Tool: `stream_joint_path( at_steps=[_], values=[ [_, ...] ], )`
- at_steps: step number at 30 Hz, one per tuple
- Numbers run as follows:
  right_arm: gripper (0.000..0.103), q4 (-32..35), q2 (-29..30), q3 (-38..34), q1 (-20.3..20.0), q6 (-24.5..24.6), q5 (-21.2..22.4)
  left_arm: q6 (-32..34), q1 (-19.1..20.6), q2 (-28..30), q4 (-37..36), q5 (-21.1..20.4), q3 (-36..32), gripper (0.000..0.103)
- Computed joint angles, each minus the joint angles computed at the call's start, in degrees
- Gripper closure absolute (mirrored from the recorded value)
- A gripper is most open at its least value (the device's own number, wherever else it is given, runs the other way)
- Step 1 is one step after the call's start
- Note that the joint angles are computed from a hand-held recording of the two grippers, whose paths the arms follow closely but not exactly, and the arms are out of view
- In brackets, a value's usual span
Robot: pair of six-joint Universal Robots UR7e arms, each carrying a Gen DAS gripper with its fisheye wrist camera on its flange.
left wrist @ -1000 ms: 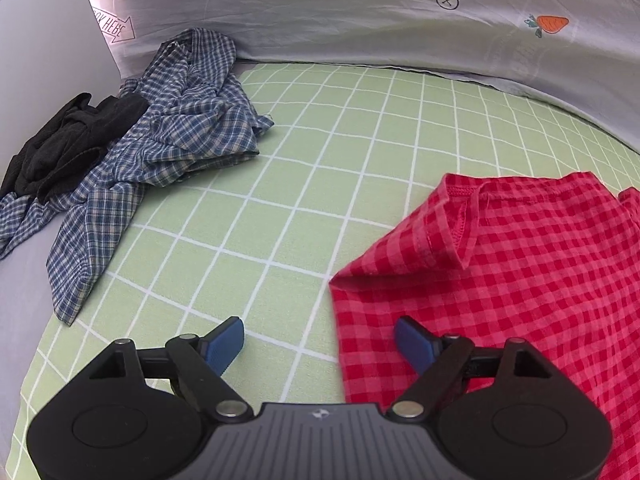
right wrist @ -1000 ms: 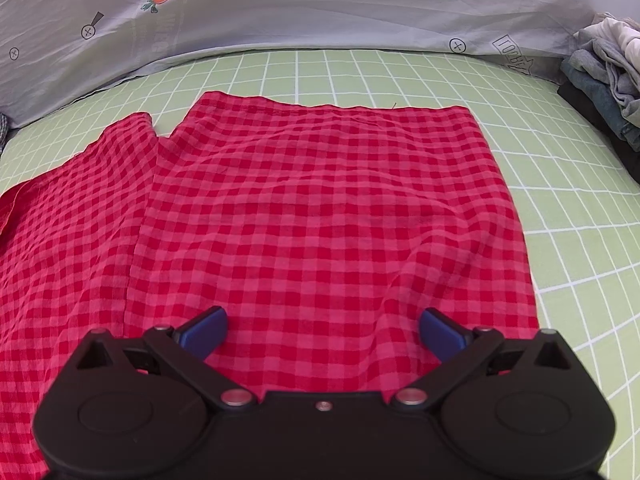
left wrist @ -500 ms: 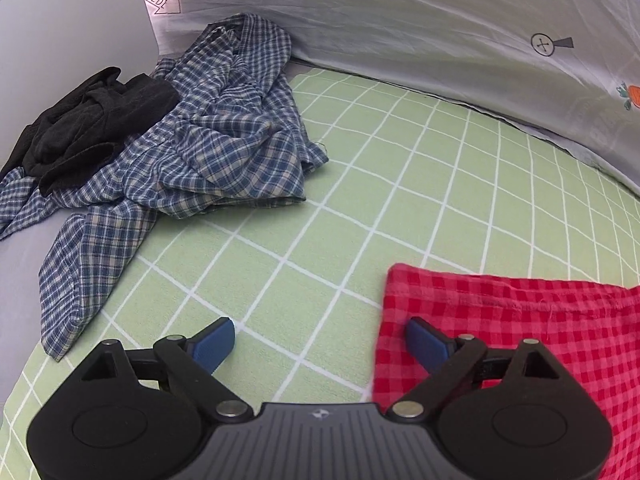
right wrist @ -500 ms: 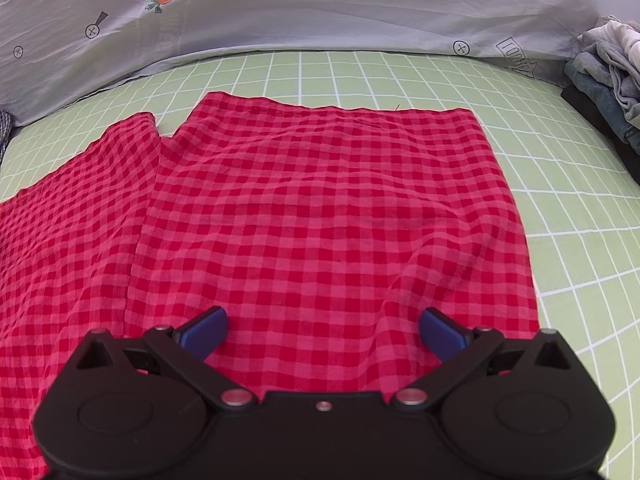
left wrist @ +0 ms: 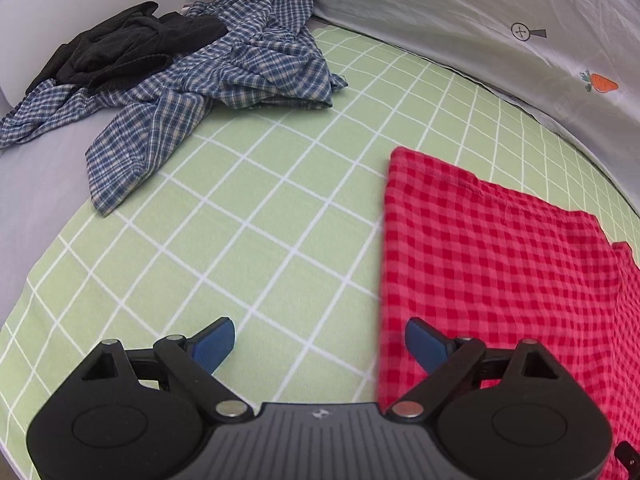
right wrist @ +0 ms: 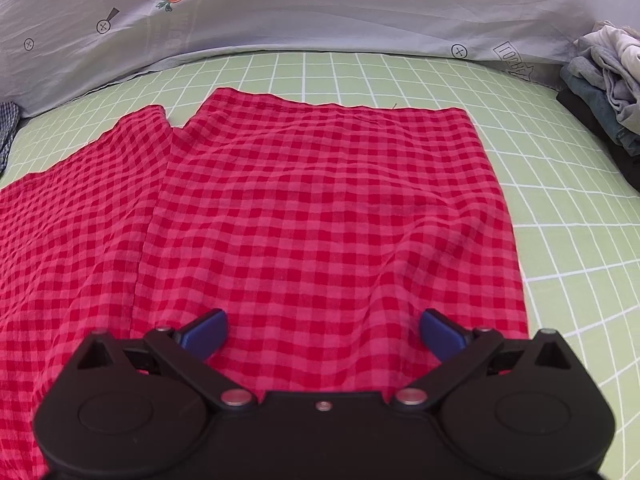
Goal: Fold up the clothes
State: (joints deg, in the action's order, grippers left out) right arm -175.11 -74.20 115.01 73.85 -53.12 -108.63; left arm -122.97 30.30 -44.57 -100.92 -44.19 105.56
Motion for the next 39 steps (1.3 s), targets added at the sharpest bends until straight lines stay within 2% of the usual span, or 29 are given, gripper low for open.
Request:
stream_joint_path(
  at_steps=[6, 12, 14, 21, 25, 27, 31, 34, 39],
  values=[
    [0.0, -0.6, -4.9, 3.3, -2.2, -2.4, 0.6, 0.1, -4.7, 2.7, -1.8, -3.9, -0.5, 0.011],
    [0.0, -0.4, -7.5, 4.9, -4.5, -3.8, -2.1, -0.1, -8.0, 5.4, -2.0, -7.8, -1.6, 0.011],
    [0.0, 0.6, -9.2, 5.9, -5.9, -4.3, -0.2, -0.1, -8.9, 6.1, -2.3, -8.9, -1.9, 0.011],
    [0.0, 7.1, -13.0, 6.4, -8.9, -3.8, 3.1, -1.4, -10.7, 7.7, -4.7, -10.4, -2.3, 0.011],
    [0.0, 8.9, -14.4, 6.6, -10.0, -6.0, 4.3, -1.9, -10.8, 8.8, -5.4, -9.9, -3.5, 0.011],
    [0.0, 10.4, -14.8, 6.1, -10.0, -5.9, 4.1, -1.7, -10.6, 9.4, -5.2, -9.5, -4.4, 0.011],
    [0.0, 10.5, -15.6, 4.9, -10.4, -4.4, 6.9, -2.3, -10.1, 10.1, -4.7, -8.7, -5.4, 0.012],
    [0.0, 9.9, -14.9, 3.4, -10.3, -2.7, 7.6, -2.8, -9.5, 10.4, -4.5, -8.2, -6.1, 0.018],
    [0.0, 11.4, -13.6, 1.2, -10.2, -1.7, 7.6, -3.4, -8.6, 11.0, -3.7, -7.4, -7.2, 0.043]
  ],
)
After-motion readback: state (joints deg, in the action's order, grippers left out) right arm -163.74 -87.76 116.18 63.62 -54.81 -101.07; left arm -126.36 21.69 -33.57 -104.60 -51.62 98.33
